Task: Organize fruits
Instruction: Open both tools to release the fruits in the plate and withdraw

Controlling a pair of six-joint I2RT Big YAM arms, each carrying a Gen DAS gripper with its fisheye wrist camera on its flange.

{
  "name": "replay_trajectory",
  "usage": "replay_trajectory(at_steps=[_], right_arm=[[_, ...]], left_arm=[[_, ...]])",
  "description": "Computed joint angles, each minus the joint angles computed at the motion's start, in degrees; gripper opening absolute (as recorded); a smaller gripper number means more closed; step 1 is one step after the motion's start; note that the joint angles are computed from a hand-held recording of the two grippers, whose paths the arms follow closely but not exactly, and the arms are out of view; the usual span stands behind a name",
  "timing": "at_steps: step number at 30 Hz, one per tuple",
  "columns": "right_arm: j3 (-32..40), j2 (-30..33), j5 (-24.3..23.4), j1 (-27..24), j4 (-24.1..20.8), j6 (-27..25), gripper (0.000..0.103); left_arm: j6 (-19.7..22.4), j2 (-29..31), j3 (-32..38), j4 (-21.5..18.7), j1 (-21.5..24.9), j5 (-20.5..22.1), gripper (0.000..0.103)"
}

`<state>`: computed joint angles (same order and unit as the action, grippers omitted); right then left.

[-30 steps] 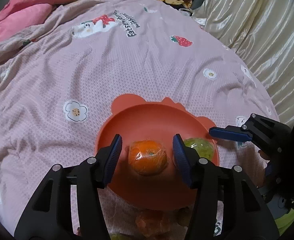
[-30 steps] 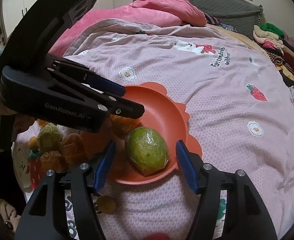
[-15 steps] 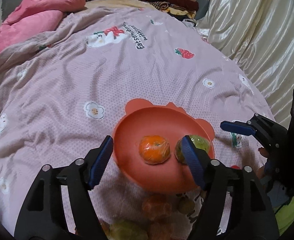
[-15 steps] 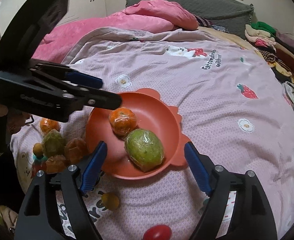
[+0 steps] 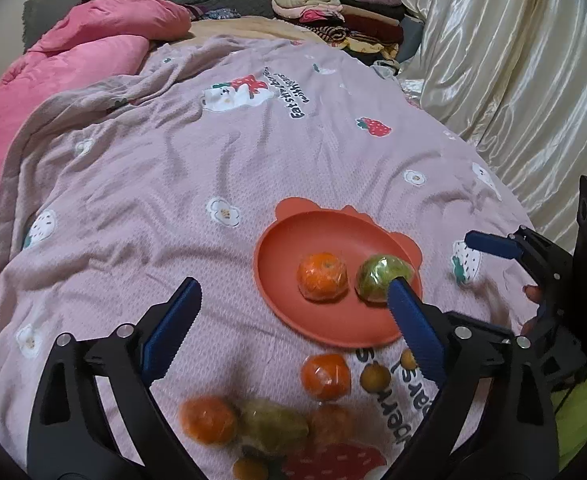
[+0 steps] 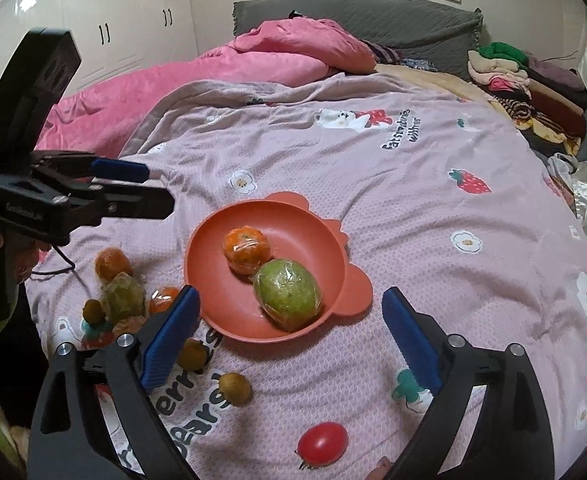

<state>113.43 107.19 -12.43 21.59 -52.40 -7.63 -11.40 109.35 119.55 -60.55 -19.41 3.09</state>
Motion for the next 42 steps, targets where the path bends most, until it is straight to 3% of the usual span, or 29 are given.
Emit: replay_trajectory(at_steps=[5,26,42], right_arm=[[-2.2,-1.9,0.8,0.2,1.2,0.6,0.094],[-8.8,-6.9,1.5,2.6,2.4,-0.1,0.094],[-12.7,-8.8,2.0,3.6,2.4,0.1,0.094]], left_arm=[[-0.5,-2.6,-3.4,1.4,0.1,-0.9,0.093],[-2.7,-12.0,-16.9,6.7,-0.1,-2.1,0.093],[-2.5,-16.3,-25.2,7.0,-1.8,-2.8,0.093]])
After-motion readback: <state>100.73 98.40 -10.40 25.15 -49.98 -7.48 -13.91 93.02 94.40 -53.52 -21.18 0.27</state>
